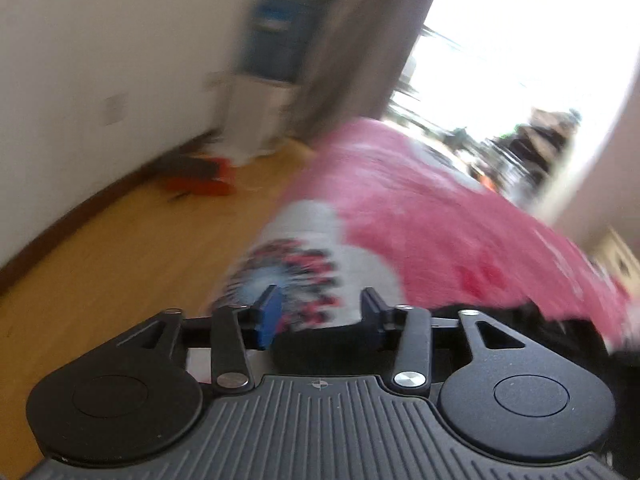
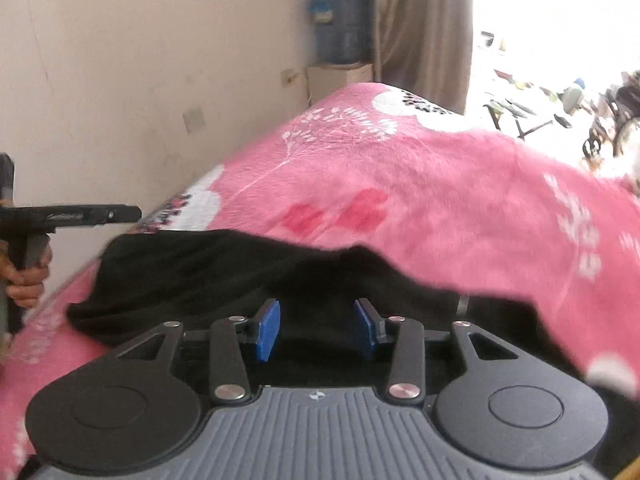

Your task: Fold clothes

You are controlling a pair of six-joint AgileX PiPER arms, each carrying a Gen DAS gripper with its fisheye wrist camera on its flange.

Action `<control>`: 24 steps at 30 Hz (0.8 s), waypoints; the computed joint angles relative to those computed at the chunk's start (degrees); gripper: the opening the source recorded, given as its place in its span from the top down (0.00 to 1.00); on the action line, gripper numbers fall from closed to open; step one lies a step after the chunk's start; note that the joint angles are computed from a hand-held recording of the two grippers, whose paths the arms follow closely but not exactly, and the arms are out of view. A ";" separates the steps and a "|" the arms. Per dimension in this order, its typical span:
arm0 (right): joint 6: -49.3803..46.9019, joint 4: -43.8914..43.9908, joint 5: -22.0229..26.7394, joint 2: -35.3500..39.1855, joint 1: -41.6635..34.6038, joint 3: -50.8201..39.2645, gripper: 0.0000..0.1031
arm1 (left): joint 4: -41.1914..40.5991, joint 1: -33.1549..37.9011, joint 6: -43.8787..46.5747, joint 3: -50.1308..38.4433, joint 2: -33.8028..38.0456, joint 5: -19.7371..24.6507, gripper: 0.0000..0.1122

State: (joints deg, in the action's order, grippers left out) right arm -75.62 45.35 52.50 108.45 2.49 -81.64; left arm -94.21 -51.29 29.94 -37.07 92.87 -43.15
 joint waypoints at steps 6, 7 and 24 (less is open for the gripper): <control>3.11 -8.07 7.05 12.34 8.32 -19.62 0.43 | 15.48 12.40 12.56 -7.07 6.02 20.07 0.53; 2.43 -9.61 7.88 13.45 9.92 -21.43 0.40 | 15.29 12.99 15.65 -7.77 6.61 21.28 0.53; 8.31 -29.08 1.70 18.65 25.69 -24.46 0.96 | 25.35 12.13 14.98 -4.09 7.72 21.49 0.96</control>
State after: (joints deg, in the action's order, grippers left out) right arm -67.31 16.27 54.20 127.10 28.19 -106.10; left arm -68.87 -39.16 44.92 -41.16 100.59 -21.66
